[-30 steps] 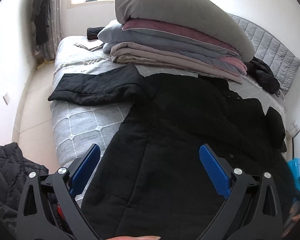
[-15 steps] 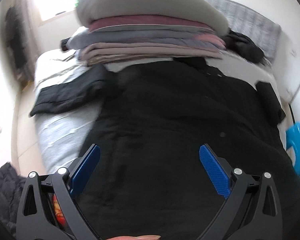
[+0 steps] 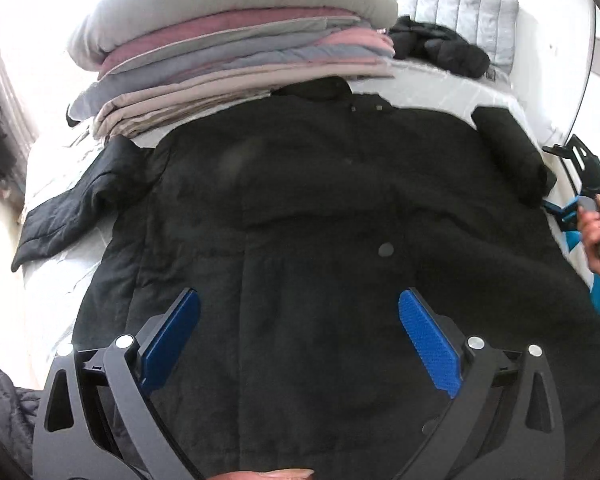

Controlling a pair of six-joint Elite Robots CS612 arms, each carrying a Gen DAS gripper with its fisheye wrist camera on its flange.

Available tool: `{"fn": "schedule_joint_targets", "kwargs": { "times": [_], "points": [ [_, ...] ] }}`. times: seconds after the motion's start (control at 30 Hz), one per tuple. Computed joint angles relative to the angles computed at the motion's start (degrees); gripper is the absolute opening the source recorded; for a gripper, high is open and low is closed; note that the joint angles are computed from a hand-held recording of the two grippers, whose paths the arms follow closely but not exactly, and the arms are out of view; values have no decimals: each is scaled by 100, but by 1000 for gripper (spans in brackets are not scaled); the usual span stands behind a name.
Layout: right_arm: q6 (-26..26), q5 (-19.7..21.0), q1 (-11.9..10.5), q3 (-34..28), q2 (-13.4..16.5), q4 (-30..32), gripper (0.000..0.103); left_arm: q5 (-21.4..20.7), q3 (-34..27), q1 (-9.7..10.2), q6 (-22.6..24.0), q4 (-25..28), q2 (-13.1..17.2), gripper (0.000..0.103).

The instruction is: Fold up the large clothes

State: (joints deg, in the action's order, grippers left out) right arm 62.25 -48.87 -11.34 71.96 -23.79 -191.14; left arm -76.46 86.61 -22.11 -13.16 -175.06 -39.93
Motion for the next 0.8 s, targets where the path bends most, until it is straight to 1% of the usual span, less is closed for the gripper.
{"fn": "schedule_joint_targets", "kwargs": {
  "times": [0.03, 0.07, 0.1, 0.13, 0.17, 0.2, 0.23, 0.27, 0.3, 0.33, 0.37, 0.4, 0.43, 0.47, 0.5, 0.53, 0.57, 0.6, 0.63, 0.67, 0.7, 0.73, 0.77, 0.8],
  "points": [
    [78, -94, -11, -60, 27, -66, 96, -34, -4, 21, -54, -27, -2, 96],
    [181, -228, -26, -122, 72, -182, 93, -98, -30, 49, -114, -55, 8, 96],
    [182, -323, -39, -181, 101, -199, 69, -143, -38, 75, -177, -80, 12, 96],
    [-32, -567, -41, -149, 46, 23, 43, -165, -43, 100, -236, -105, 17, 96],
    [-152, -609, -68, -157, 44, 248, 7, -166, -60, 119, -274, -112, 29, 96],
    [-104, -532, -103, -226, 123, 233, 7, -145, -79, 145, -344, -119, 48, 96],
    [-201, -593, -116, -147, 86, 188, 7, -133, -107, 169, -410, -106, 70, 96],
    [-445, -746, -119, -10, -12, 122, 6, -138, -129, 192, -455, -94, 88, 96],
    [-751, -1024, -100, 191, -167, -18, 6, -125, -168, 218, -539, -58, 116, 96],
    [-1080, -1360, -75, 451, -352, -397, 6, -113, -189, 236, -584, -45, 134, 96],
    [-1294, -1595, -65, 674, -491, -807, 6, -89, -213, 252, -639, -56, 159, 96],
    [-1531, -1964, -54, 1009, -711, -1176, 6, -87, -236, 259, -658, -54, 176, 96],
    [-1656, -2201, -68, 1236, -836, -1338, 6, -96, -286, 266, -654, -29, 206, 96],
    [-1735, -2476, -75, 1379, -937, -1287, 7, -118, -346, 272, -619, 23, 236, 96],
    [-1784, -2799, -80, 1570, -1072, -1073, 10, -179, -455, 283, -581, 179, 282, 96],
    [-1794, -3052, -113, 1752, -1211, -658, 17, -239, -519, 293, -593, 262, 307, 96],
    [-1753, -3154, -161, 1873, -1311, -261, 29, -328, -603, 309, -620, 361, 337, 96],
    [-1721, -3321, -196, 2042, -1406, -81, 35, -453, -742, 337, -625, 486, 384, 96],
    [-1714, -3670, -218, 2286, -1520, -142, 37, -507, -864, 354, -598, 556, 424, 96],
    [-1692, -3941, -206, 2437, -1584, -334, 41, -518, -992, 368, -562, 606, 467, 96],
    [-1632, -4293, -159, 2576, -1648, -610, 50, -499, -1194, 385, -486, 670, 537, 96],
    [-1632, -4413, -132, 2704, -1704, -1018, 54, -474, -1361, 397, -399, 736, 595, 96],
    [-1756, -4293, -80, 2686, -1679, -1461, 58, -432, -1542, 408, -319, 848, 650, 96],
    [-2082, -3933, -31, 2512, -1619, -1663, 65, -369, -1765, 427, -322, 992, 714, 96]
  ]
}}
